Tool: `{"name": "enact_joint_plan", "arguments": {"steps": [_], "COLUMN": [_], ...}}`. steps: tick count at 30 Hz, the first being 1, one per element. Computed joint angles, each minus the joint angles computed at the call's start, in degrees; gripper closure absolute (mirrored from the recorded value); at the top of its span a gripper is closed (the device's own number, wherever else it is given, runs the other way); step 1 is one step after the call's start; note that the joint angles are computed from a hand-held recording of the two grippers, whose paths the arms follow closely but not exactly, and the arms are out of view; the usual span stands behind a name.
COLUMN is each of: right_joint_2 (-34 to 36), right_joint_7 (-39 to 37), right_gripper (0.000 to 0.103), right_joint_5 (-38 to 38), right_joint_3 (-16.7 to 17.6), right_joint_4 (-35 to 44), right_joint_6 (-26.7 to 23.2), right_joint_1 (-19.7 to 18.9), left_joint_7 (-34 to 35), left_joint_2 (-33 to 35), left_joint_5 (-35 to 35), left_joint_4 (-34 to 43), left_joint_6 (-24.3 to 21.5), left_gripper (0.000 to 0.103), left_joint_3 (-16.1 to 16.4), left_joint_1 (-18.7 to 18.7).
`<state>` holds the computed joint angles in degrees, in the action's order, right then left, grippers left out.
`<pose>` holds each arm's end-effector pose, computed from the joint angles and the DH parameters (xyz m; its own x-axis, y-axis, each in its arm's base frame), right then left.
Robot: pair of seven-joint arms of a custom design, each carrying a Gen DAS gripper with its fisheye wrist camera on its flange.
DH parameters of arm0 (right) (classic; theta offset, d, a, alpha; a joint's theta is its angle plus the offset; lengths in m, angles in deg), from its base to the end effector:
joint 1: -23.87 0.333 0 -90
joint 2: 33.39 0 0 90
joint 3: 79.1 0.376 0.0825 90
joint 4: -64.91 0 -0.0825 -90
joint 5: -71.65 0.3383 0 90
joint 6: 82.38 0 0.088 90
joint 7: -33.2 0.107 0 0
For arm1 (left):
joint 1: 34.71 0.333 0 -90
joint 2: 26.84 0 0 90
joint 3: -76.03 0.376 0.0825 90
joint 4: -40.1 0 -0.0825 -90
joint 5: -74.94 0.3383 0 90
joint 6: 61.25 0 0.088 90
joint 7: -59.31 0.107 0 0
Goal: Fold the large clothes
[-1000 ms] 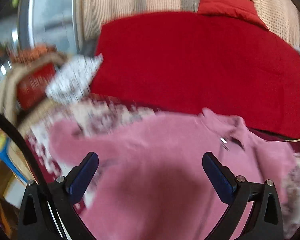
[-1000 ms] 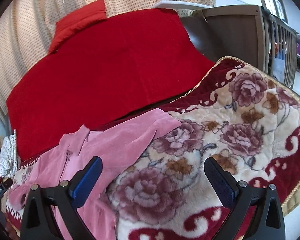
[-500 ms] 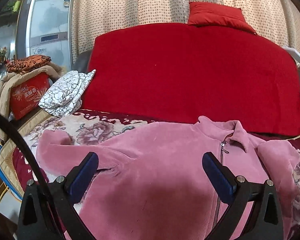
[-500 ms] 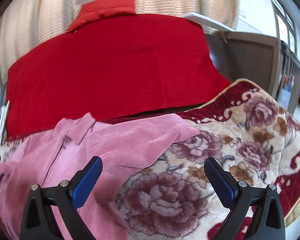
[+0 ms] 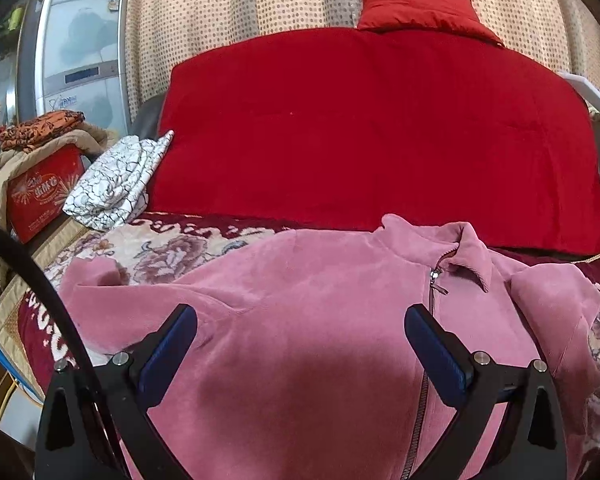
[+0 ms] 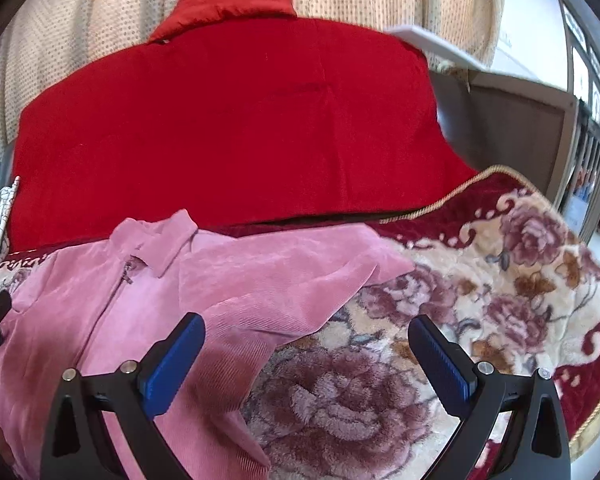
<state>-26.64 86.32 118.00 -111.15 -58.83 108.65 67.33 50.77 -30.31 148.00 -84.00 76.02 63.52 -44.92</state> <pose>0.5498 0.0477 0.5528 0.0029 -1.0000 0.0012 -0.5123 -0.0025 -0.8588 0.4732 -0.1926 0.5388 0.4477 -0.8930 -0.0471 -0.4980 -0.2052 -0.8425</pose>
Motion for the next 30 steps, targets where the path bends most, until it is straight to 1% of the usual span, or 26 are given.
{"name": "enact_joint_plan", "arguments": {"steps": [1,2,3,6,7,8,9,10,12,13,15,16,18,19,20,22,23,24,25,27,28,30], "right_joint_2": [1.1,2.25,3.22,6.69,7.84,9.04,10.13,11.83,14.49,15.66,17.0,18.14,20.3,21.6,22.44,23.61,24.14,24.88,25.74,26.41,26.21,25.4], "right_joint_7": [0.64,1.56,1.87,0.79,-0.7,-3.02,-4.81,-5.67,-3.95,-3.86,-5.46,-6.33,-4.94,-3.73,-3.06,-3.47,-3.27,-2.35,-0.75,0.33,-0.02,-3.23], "right_gripper": [0.0,0.0,0.0,0.0,0.0,0.0,0.0,0.0,0.001,0.0,0.002,0.003,0.011,0.018,0.021,0.03,0.044,0.067,0.075,0.086,0.087,0.089], "right_joint_5": [0.25,0.16,0.39,3.57,6.67,11.27,15.53,20.91,27.21,30.68,34.48,35.65,35.11,34.66,34.26,33.79,32.95,31.6,29.6,28.17,27.99,29.88], "right_joint_3": [-0.24,0.76,2.58,9.88,13.21,16.66,19.11,21.32,23.87,25.19,27.41,28.55,30.09,30.72,31.34,32.58,33.15,33.6,33.75,34.83,35.56,38.23], "right_joint_4": [1.21,2.47,3.6,9.1,11.66,14.62,17.11,20.29,24.26,26.01,28.42,30.25,33.18,34.74,35.77,37.64,38.45,39.44,40.46,40.83,40.48,39.8], "right_joint_6": [-1.79,-3.48,-4.68,-12.02,-15.96,-21.3,-26.31,-33.51,-42.27,-44.84,-47.01,-48.95,-50.82,-50.69,-50.16,-47.81,-47.45,-47.39,-47.14,-45.98,-45.16,-44.58], "right_joint_1": [-0.58,-2.4,-4.79,-14.58,-18.97,-23.93,-27.96,-32.72,-38.72,-41.27,-44.47,-46.12,-47.97,-48.47,-48.82,-49.18,-49.44,-49.6,-49.52,-49.83,-50.11,-51.53], "left_joint_7": [0.31,0.49,1.07,3.0,3.74,4.07,4.47,4.93,5.57,5.89,6.5,6.74,7.12,7.37,7.58,7.66,7.81,7.98,8.04,8.03,8.05,7.95], "left_joint_2": [0.35,0.69,1.18,2.47,2.93,3.17,3.48,3.75,4.15,4.3,4.49,4.52,4.61,4.64,4.62,4.53,4.46,4.35,4.23,3.85,3.62,3.15], "left_joint_5": [-0.39,-0.64,-1.14,-2.54,-3.09,-3.32,-3.61,-3.93,-4.33,-4.52,-4.98,-5.11,-5.05,-4.96,-4.86,-4.47,-4.56,-4.81,-5.03,-5.38,-5.56,-5.97], "left_joint_4": [0.29,0.51,0.91,1.9,2.3,2.45,2.69,2.88,3.17,3.29,3.47,3.48,3.53,3.55,3.54,3.4,3.3,3.18,3.05,2.66,2.46,2.12], "left_joint_6": [0.35,0.66,0.97,1.47,1.45,1.43,1.48,1.65,1.71,1.63,1.68,1.85,1.48,1.16,0.93,0.48,0.37,0.42,0.56,0.72,0.68,0.36], "left_gripper": [0.0,0.0,0.0,0.0,0.0,0.0,0.0,0.0,0.0,0.0,0.0,0.0,0.0,0.0,0.0,0.0,0.0,0.0,0.0,0.0,0.0,0.0], "left_joint_3": [0.12,0.21,0.35,0.58,0.68,0.75,0.84,0.95,1.1,1.14,1.24,1.31,1.29,1.28,1.29,1.36,1.42,1.53,1.63,1.82,1.88,1.99], "left_joint_1": [0.06,0.1,0.16,0.09,0.06,0.0,-0.03,-0.05,-0.13,-0.19,-0.27,-0.28,-0.42,-0.49,-0.53,-0.54,-0.48,-0.36,-0.22,0.13,0.3,0.66]}}
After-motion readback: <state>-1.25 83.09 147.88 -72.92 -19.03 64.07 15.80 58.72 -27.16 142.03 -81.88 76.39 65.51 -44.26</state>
